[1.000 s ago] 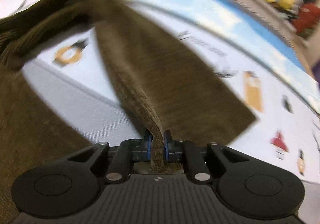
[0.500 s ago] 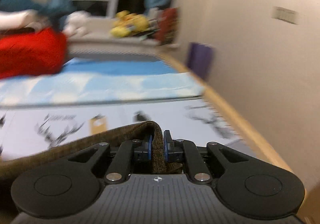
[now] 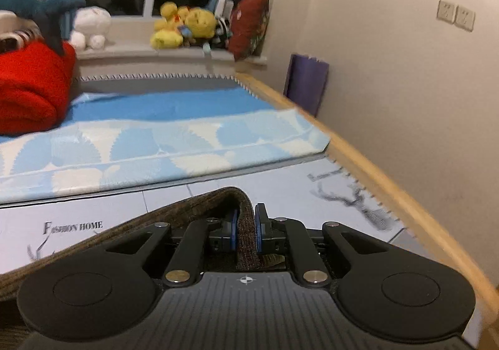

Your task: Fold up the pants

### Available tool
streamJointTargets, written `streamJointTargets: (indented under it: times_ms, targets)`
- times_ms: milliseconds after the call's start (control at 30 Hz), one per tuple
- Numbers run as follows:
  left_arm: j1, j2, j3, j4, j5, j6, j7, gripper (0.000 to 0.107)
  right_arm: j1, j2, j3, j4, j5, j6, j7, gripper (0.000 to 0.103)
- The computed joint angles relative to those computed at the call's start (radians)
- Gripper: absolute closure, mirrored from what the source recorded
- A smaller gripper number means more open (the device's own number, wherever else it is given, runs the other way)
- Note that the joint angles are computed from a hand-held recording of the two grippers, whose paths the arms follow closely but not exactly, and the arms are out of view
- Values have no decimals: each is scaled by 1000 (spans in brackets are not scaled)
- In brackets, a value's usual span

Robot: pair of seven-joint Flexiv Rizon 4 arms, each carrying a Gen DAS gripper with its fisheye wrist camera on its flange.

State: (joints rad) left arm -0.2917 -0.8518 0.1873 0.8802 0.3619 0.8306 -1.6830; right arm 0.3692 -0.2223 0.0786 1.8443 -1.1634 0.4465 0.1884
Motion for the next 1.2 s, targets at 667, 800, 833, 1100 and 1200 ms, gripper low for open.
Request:
streamJointTargets:
  times_ms: [667, 800, 833, 1100, 1200]
  targets:
    - [184, -59, -505, -30, -584, -198, 478, 79, -99, -76, -48, 174, 273, 479, 476, 54]
    - [147, -54, -510, -17, -601, -337, 699, 68, -77, -110, -77, 146, 212, 479, 392, 73]
    - [130, -63, -492, -34, -597, -369, 712, 64, -81, -112, -88, 154, 185, 514, 407, 85]
    - [49, -72, -369, -11, -614, -250, 758, 100, -77, -15, -122, 182, -56, 435, 600, 98]
    - [85, -48, -438, 38, -719, -218, 859, 100, -58, 35, -59, 164, 37, 194, 561, 98]
